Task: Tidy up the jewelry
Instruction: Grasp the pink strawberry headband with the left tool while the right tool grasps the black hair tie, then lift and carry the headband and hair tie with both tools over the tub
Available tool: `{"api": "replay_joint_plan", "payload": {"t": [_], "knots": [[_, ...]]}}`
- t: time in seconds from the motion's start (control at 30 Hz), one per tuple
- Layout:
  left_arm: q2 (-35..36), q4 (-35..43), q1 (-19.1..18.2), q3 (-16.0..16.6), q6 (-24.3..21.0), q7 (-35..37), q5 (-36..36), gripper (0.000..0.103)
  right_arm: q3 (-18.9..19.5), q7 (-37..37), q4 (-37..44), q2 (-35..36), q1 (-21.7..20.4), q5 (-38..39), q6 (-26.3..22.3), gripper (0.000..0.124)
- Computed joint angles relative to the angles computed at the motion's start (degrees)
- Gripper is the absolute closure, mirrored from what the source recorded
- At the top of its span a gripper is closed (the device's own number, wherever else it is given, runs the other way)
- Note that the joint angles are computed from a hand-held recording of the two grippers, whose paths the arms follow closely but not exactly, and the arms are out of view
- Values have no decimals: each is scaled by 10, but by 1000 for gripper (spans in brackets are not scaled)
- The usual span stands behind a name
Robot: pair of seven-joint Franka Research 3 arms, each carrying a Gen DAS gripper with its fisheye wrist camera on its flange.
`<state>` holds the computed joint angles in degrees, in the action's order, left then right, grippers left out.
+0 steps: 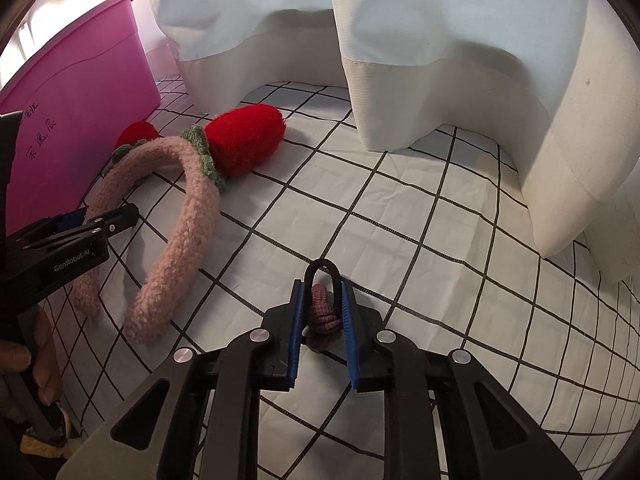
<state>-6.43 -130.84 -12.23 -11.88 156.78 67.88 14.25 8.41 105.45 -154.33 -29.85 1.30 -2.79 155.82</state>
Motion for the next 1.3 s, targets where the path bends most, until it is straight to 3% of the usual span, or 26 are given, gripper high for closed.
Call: {"api": "replay_joint_plan", "payload": {"t": [0.03,0.07,0.37,0.87,1.3], "knots": [[-2,-2,-3,1,0,9,-7,85,-17,-14,-3,-8,9,11,-4,106],[-5,-2,-5,1,-3,16,-14,94,-23,-20,-6,-11,14,22,-4,106],[-40,-22,-10,5,-22,18,-49,94,-64,-76,-33,-59,27,93,-20,106],[-105,-55,-21,12,-20,-3,-66,94,-72,-133,-61,-138,14,144,-39,106],[-185,-78,-29,-5,-37,-70,-48,93,-83,-178,-82,-236,3,162,-79,106]]}}
